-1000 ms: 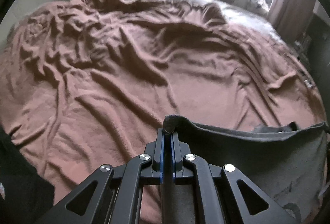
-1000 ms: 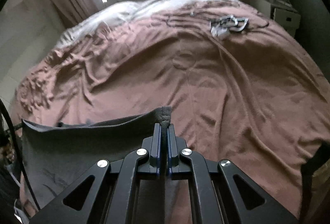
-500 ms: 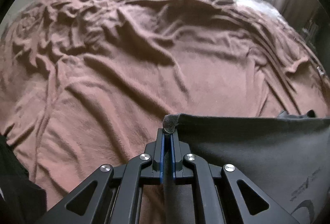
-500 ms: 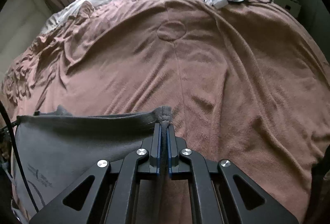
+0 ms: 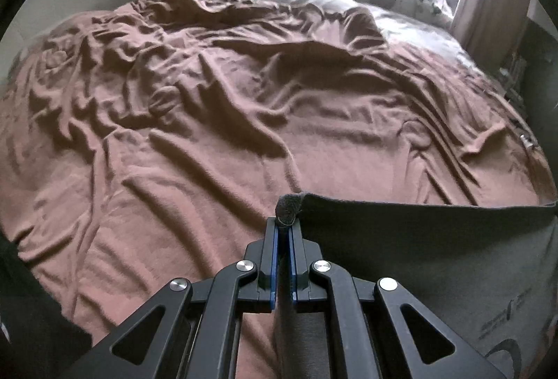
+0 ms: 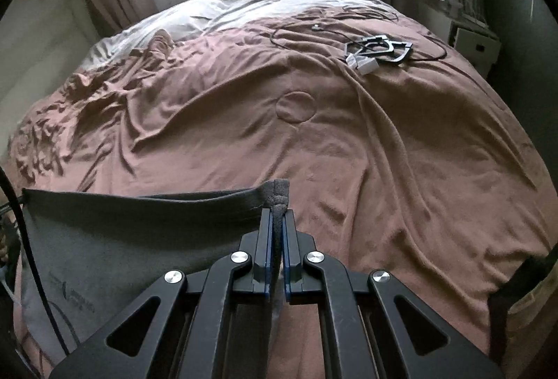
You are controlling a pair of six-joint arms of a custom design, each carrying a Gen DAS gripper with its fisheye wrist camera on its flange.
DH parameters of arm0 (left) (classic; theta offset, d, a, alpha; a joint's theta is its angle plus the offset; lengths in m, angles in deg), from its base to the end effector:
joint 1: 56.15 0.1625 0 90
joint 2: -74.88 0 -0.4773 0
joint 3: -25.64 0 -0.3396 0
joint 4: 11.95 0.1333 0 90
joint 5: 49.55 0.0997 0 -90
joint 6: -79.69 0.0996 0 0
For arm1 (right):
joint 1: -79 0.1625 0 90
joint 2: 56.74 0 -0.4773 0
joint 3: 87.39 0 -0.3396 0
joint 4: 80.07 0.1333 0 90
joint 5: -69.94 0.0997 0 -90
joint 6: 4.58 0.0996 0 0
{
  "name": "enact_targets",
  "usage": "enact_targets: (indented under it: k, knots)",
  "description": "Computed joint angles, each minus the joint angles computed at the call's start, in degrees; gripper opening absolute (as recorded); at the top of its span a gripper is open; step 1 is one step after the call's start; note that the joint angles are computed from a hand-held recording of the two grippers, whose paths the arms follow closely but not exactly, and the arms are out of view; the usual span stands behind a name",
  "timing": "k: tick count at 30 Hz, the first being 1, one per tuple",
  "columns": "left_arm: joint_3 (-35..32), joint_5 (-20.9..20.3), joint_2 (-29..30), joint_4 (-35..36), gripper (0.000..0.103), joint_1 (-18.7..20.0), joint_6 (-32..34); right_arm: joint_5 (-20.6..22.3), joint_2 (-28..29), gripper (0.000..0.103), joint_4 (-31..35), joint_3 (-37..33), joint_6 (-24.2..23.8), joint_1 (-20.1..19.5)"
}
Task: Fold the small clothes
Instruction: 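Open both tools and lift them away from the folded shirt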
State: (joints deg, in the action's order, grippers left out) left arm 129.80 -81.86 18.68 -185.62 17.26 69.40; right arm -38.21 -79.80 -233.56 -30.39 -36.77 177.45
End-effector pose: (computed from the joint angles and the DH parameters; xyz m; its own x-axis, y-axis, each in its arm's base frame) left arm 0.0357 -0.6419 0.3219 -0.6840 -0.4540 -0.5710 0.1114 0.7085 -0.6969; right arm 0.2267 -0.8300 0.1267 -0.7465 -0.4480 0.4921 -0.6209 0.7348 -0.2730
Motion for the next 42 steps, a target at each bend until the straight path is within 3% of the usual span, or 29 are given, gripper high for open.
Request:
enact_targets:
  k: [4, 9, 13, 15, 16, 17, 18, 19, 20, 21, 26, 33, 42]
  knots:
    - [-4.4, 0.52, 2.4, 8.77, 0.005, 2.44, -3.99, -2.72, 4.84, 0.001, 7.1, -8.81, 1.5, 0.02]
    - [-6.99, 1.06, 4.53, 11.89, 0.005, 3.91, -3.81, -6.32, 10.12, 0.001, 14.2, -17.53, 2.3, -0.49]
    - [-8.74, -0.11, 4.83, 15.97, 0.007, 4.74, -6.16, -6.75, 12.06, 0.001, 17.87, -21.66, 3.51, -0.66]
    - [-8.51, -0.97, 3.89, 16.95, 0.01, 4.28, -6.7, -6.32, 11.76, 0.01, 18.71, -22.05, 4.26, -0.46]
    - [-7.96, -1.2, 3.31, 16.96, 0.013, 3.85, -6.91, -6.49, 11.04, 0.013, 17.72, -20.78, 3.87, -0.25]
    - [-7.36, -0.81, 2.8, 17.27, 0.019, 3.34, -7.45, -7.19, 10.36, 0.025, 15.84, -19.25, 3.06, -0.06]
    - [-6.33, 0.31, 1.95, 18.22, 0.03, 2.49, -8.7, -7.82, 9.26, 0.047, 13.14, -16.91, 2.02, 0.11]
    - [-5.3, 1.21, 1.27, 18.64, 0.037, 1.74, -9.59, -7.47, 7.84, 0.058, 10.46, -14.14, 1.29, 0.15]
    - [-4.19, 1.84, 0.65, 18.46, 0.052, 1.07, -9.93, -6.33, 6.04, 0.073, 7.69, -10.62, 0.94, 0.14]
    - [-2.81, 2.5, -0.05, 17.75, 0.062, 0.3, -9.86, -5.43, 4.65, 0.076, 5.95, -8.14, 0.7, 0.07]
    - [4.37, 3.88, -4.22, 15.84, 0.073, -3.82, -13.43, -5.13, -1.62, 0.076, -1.98, 3.9, -0.51, 0.62]
    - [12.86, 4.69, -8.49, 14.35, 0.074, -9.62, -18.74, -3.23, -10.14, 0.076, -9.36, 18.79, -0.68, 1.0]
    - [22.53, 4.53, -11.18, 9.68, 0.075, -16.29, -23.44, -1.69, -18.15, 0.076, -16.65, 32.75, -1.62, 1.89]
